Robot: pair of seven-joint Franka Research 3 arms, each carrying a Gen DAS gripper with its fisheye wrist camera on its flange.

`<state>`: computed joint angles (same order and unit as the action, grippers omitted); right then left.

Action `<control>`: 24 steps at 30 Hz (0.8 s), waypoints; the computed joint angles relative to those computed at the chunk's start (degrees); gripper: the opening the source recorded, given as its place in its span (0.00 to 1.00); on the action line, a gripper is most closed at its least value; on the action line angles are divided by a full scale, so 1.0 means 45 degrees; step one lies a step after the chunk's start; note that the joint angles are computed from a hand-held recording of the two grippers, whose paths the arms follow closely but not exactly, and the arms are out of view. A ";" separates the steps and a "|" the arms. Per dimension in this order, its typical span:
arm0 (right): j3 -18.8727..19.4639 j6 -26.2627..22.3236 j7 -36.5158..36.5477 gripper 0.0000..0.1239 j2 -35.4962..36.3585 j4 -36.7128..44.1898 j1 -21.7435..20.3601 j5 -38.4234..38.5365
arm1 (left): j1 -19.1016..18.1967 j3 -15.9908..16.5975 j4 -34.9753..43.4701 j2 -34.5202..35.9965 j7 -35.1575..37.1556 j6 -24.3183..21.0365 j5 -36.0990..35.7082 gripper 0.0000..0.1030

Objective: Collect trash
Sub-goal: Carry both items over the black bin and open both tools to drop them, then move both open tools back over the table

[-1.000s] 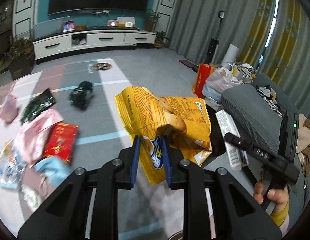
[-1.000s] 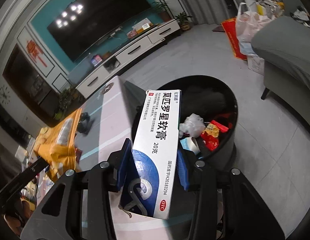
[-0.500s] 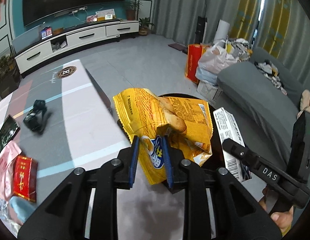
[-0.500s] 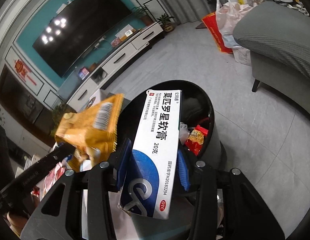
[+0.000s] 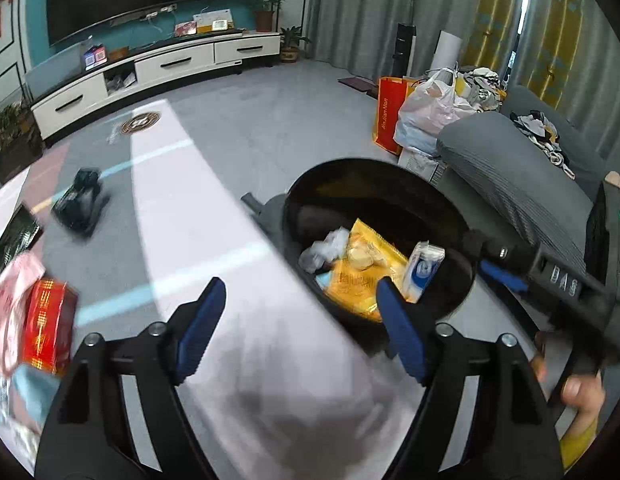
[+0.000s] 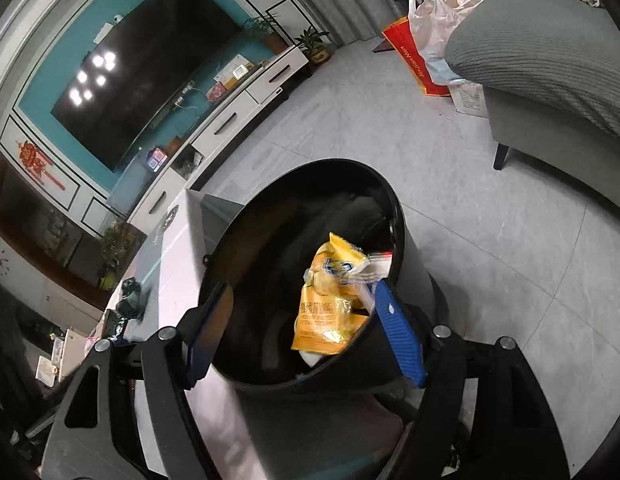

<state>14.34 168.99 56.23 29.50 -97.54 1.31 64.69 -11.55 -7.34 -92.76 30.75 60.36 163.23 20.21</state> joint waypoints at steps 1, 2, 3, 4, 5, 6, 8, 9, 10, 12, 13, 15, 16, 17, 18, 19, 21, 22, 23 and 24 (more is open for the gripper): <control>0.0024 -0.0082 -0.0072 0.59 -0.0043 -0.0051 -0.0052 0.0012 | 0.0139 -0.0021 -0.0896 -0.0535 -0.0108 0.0346 -0.0060 0.80; 0.0055 -0.0177 -0.0165 0.59 -0.0167 -0.0212 -0.0069 0.0023 | 0.0182 0.0002 -0.1393 -0.0843 -0.0199 0.0502 -0.0057 0.83; 0.0062 -0.0304 -0.0214 0.59 -0.0306 -0.0382 -0.0048 0.0023 | 0.0204 0.0099 -0.2199 -0.1354 -0.0402 0.0751 0.0009 0.83; 0.0041 -0.0439 -0.0247 0.59 -0.0381 -0.0458 -0.0007 0.0007 | 0.0188 0.0193 -0.2797 -0.1737 -0.0587 0.0932 0.0121 0.83; -0.0011 -0.0614 -0.0255 0.59 -0.0495 -0.0577 0.0082 -0.0101 | 0.0162 0.0319 -0.3493 -0.2194 -0.0826 0.1117 0.0280 0.83; -0.0115 -0.0725 -0.0163 0.59 -0.0559 -0.0626 0.0227 -0.0277 | 0.0075 0.0482 -0.4073 -0.2608 -0.1156 0.1233 0.0498 0.85; -0.0192 -0.0926 -0.0154 0.59 -0.0722 -0.0755 0.0479 -0.0556 | -0.0096 0.0854 -0.5157 -0.3376 -0.1928 0.1524 0.1132 0.88; -0.0230 -0.1038 -0.0119 0.59 -0.0794 -0.0784 0.0621 -0.0720 | -0.0253 0.1105 -0.5524 -0.3662 -0.2478 0.1579 0.1635 0.88; -0.0243 -0.1102 -0.0140 0.59 -0.0858 -0.0818 0.0701 -0.0780 | -0.0409 0.1406 -0.6054 -0.4091 -0.3181 0.1607 0.2294 0.89; -0.0213 -0.1361 -0.0268 0.59 -0.1015 -0.0875 0.0890 -0.0945 | -0.0245 0.1489 -0.6928 -0.4788 -0.4022 0.1608 0.2986 0.89; -0.0200 -0.1425 -0.0381 0.59 -0.1090 -0.0918 0.0964 -0.0957 | -0.0091 0.1454 -0.7343 -0.5124 -0.4338 0.1611 0.3176 0.90; -0.0274 -0.1519 -0.0472 0.59 -0.1241 -0.0991 0.1243 -0.1240 | 0.0225 0.1344 -0.7978 -0.5659 -0.4979 0.1584 0.3509 0.90; -0.0326 -0.1550 -0.0487 0.59 -0.1319 -0.1036 0.1425 -0.1488 | 0.0381 0.1384 -0.8412 -0.6042 -0.5636 0.1568 0.3922 0.90; -0.0355 -0.1588 -0.0515 0.59 -0.1395 -0.1083 0.1583 -0.1705 | 0.0544 0.1339 -0.8673 -0.6273 -0.6121 0.1573 0.4247 0.90; -0.0378 -0.1636 -0.0543 0.59 -0.1474 -0.1135 0.1732 -0.1925 | 0.0766 0.1328 -0.9048 -0.6615 -0.6727 0.1614 0.4590 0.90; -0.0405 -0.1654 -0.0525 0.59 -0.1528 -0.1165 0.1860 -0.2097 | 0.1003 0.1273 -0.9297 -0.6826 -0.7078 0.1691 0.4782 0.90; -0.0503 -0.1567 -0.0440 0.59 -0.1677 -0.1296 0.2234 -0.2664 | 0.1532 0.1132 -0.9777 -0.7289 -0.8375 0.1755 0.5570 0.90; -0.0593 -0.1436 -0.0342 0.59 -0.1742 -0.1387 0.2454 -0.3058 | 0.1902 0.1053 -1.0057 -0.7589 -0.9452 0.1730 0.6169 0.90; -0.0677 -0.1277 -0.0224 0.59 -0.1795 -0.1476 0.2677 -0.3480 | 0.2215 0.0937 -1.0228 -0.7773 -1.0124 0.1685 0.6462 0.90; -0.0721 -0.1185 -0.0110 0.59 -0.1818 -0.1515 0.2856 -0.3858 | 0.2505 0.0830 -1.0424 -0.7939 -1.0593 0.1707 0.6619 0.90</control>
